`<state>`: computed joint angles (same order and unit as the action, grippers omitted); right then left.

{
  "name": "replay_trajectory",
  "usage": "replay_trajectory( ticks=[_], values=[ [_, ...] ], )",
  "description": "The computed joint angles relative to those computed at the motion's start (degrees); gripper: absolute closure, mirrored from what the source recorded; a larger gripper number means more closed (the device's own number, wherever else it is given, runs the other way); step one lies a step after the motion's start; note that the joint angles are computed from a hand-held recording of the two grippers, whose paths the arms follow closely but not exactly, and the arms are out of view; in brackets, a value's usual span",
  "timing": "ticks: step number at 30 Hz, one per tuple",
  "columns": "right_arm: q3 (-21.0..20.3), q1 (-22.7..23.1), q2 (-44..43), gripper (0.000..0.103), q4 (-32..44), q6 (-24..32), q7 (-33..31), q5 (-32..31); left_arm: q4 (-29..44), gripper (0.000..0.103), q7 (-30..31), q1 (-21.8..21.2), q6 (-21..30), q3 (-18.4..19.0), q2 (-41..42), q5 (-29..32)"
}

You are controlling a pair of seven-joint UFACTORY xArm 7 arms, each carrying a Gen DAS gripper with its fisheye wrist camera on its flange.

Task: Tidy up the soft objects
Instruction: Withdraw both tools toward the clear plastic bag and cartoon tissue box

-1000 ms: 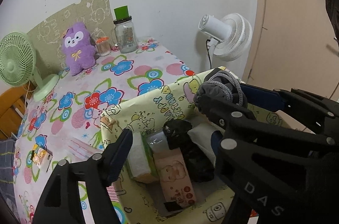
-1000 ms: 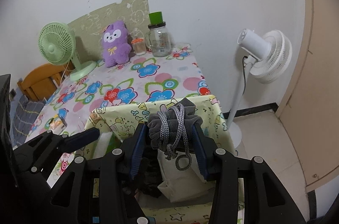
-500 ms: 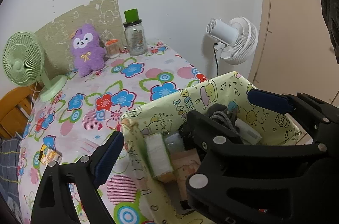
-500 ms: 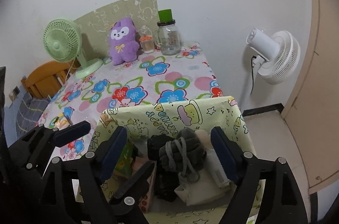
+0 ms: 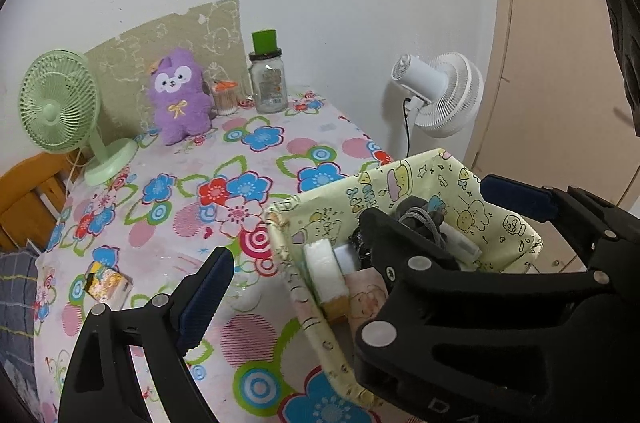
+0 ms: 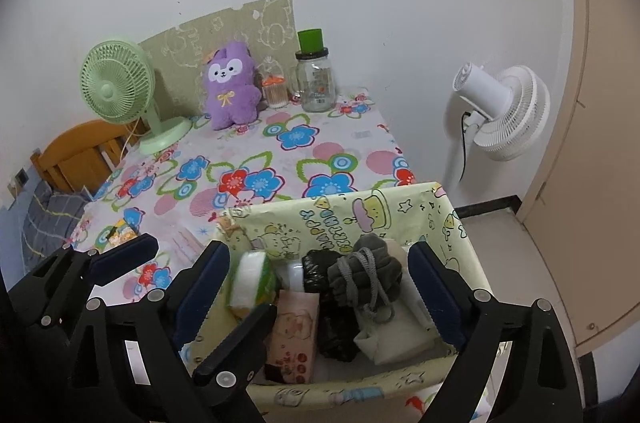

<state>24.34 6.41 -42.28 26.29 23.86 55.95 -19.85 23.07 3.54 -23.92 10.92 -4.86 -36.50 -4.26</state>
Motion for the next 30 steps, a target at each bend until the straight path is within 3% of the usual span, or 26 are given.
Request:
replay_trajectory(
  ticks=[17, 30],
  values=[
    [8.9, 0.2, 1.0, 0.007, 7.6, 6.6, 8.7, -4.0, -5.7, 0.008, 6.7, 0.6, 3.7, 6.8, -13.1, -2.0],
    [14.4, -0.1, 9.6, 0.003, 16.5, 9.4, 17.7, -12.5, -7.6, 0.008, 14.0, 5.6, 6.3, 12.1, -19.1, -4.3]
  ],
)
